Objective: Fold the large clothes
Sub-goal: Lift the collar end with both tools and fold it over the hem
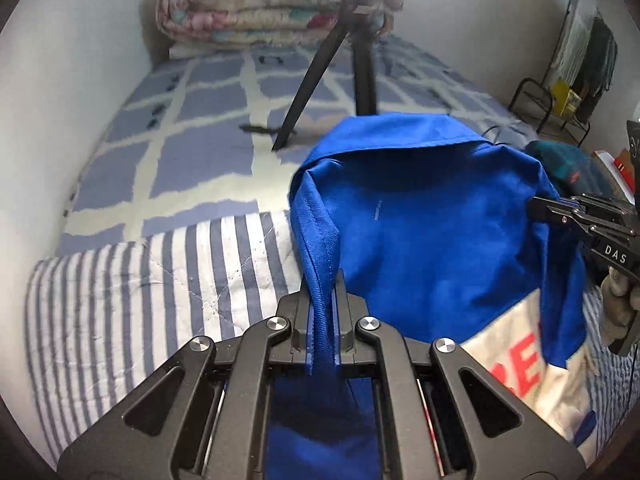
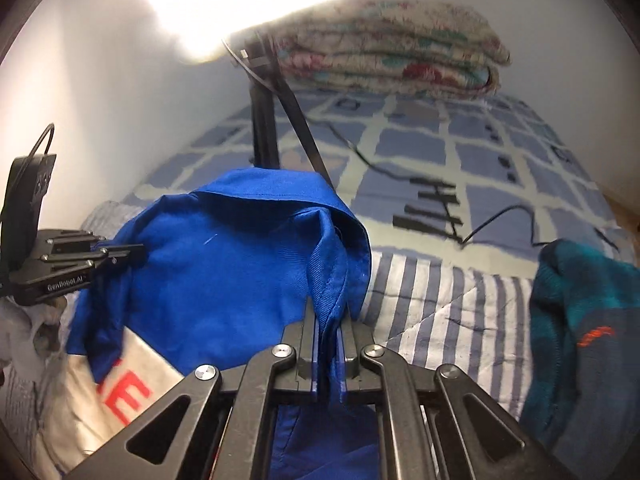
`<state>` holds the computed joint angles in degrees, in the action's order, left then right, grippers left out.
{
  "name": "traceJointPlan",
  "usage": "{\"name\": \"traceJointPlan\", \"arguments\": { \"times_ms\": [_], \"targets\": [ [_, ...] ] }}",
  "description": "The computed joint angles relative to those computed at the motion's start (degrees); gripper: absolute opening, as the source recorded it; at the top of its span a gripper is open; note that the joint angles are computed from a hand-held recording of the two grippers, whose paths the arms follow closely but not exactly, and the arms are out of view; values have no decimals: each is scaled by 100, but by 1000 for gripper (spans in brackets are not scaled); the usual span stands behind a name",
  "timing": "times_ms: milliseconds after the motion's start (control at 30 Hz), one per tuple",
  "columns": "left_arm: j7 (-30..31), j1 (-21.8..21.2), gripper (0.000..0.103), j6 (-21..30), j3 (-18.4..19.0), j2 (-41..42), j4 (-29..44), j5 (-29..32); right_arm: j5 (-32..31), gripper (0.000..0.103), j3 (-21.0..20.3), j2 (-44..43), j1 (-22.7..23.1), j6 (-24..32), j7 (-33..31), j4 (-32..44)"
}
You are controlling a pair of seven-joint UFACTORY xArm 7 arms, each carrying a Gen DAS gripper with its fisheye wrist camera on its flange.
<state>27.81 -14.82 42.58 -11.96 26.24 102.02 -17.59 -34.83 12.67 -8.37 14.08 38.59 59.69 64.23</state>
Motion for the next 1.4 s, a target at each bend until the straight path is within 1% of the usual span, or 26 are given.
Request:
{"name": "traceJointPlan", "arguments": {
  "times_ms": [133,300,467,567,700,833,1000,1067,1167,1233,1267,1300,1333,1400],
  "targets": [
    [324,250,4,-34,-127,-676,-589,-500,28,4,133,-390,77,163,-7,-29],
    [749,418,3,3,-40,-1569,-1360,-1232,145,4,426,-993,83,340,-19,-155],
    [1265,350,3,135,290,-2770,-2392,-1853,314,3,871,-1524,94,695,89,-185],
    [1411,215,3,294,556,-3444,-2940,-2043,488,3,1181,-1872,139,917,264,-277],
    [1597,19,3,518,918,-4375,-3729,-2264,674,3,1682,-2232,248,1359,403,-275],
    [1630,-153,3,705,1185,-5287,-4534,-2206,914,3,2218,-2487,396,1690,743,-308],
    [1544,-234,3,1074,1364,-6521,-5628,-1702,1146,3,2986,-2681,504,2031,1483,-468],
    [1548,-264,3,1225,1401,-6999,-6057,-1461,1210,3,3209,-2676,539,2096,1742,-544],
    [1568,-281,3,1326,1393,-7577,-6638,-1096,1318,3,3669,-2561,629,2216,2237,-663],
    [1585,-281,4,1310,1379,-7940,-7023,-873,1355,3,3874,-2398,693,2254,2507,-722],
    [1545,-289,6,1354,1408,-8022,-7124,-808,1306,3,3974,-2266,702,2359,2557,-684],
    [1485,-262,6,1399,1418,-8123,-7243,-723,1175,3,4221,-2037,633,2664,2593,-535],
    [1414,-213,9,1411,1401,-8212,-7344,-621,1061,4,4369,-1887,613,2875,2670,-444],
    [1393,-208,11,1513,1469,-8362,-7438,-469,990,8,4448,-1720,730,3073,2840,-388]
  ]
}}
